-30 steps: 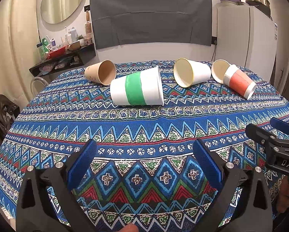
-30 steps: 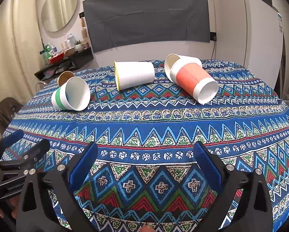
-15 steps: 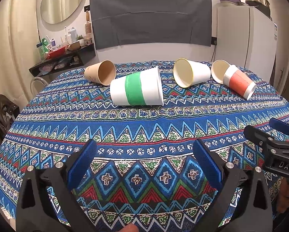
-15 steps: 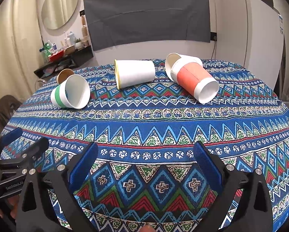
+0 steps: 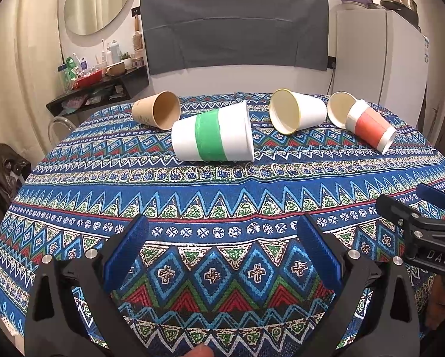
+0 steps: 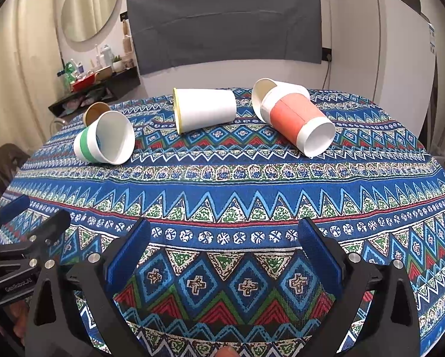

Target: Flip cup upside down

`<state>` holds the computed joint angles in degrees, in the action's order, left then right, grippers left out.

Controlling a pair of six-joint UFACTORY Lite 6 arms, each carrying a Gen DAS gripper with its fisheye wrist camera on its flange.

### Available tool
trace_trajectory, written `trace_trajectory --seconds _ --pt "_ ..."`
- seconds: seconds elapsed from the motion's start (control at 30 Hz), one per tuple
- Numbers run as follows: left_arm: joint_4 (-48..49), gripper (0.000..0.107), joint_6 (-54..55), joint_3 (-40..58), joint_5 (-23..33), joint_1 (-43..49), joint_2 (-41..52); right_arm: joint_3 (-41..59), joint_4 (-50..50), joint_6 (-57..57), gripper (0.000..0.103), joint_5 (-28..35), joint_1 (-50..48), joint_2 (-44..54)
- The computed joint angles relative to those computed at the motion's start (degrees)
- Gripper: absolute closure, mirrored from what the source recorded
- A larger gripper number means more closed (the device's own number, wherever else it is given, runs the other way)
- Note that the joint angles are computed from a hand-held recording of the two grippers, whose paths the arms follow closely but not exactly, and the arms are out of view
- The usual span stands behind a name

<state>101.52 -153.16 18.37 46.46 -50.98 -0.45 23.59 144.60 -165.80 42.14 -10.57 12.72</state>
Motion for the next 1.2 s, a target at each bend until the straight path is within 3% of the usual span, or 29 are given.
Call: trace_trajectory --seconds 0.37,0.7,0.9,1.2 --pt "2.44 0.01 -1.05 -1.3 -1.6 1.4 -1.74 1.27 3.58 -1.56 0.008 -2.91 2.64 0.4" --pt "8.23 0.01 2.25 0.35 -10.33 11.14 -4.08 6.01 6.56 0.32 0.008 -9.21 7.13 -0.28" --pt "8.04 0.01 8.27 2.57 -14.04 16.57 -6.97 15.23 9.05 2.49 0.009 -17.88 10.78 0.6" --pt "12.63 0.01 8.09 7.03 -17.63 22.81 -2.57 36.16 16.36 -1.25 0.01 -27.72 18.01 13.52"
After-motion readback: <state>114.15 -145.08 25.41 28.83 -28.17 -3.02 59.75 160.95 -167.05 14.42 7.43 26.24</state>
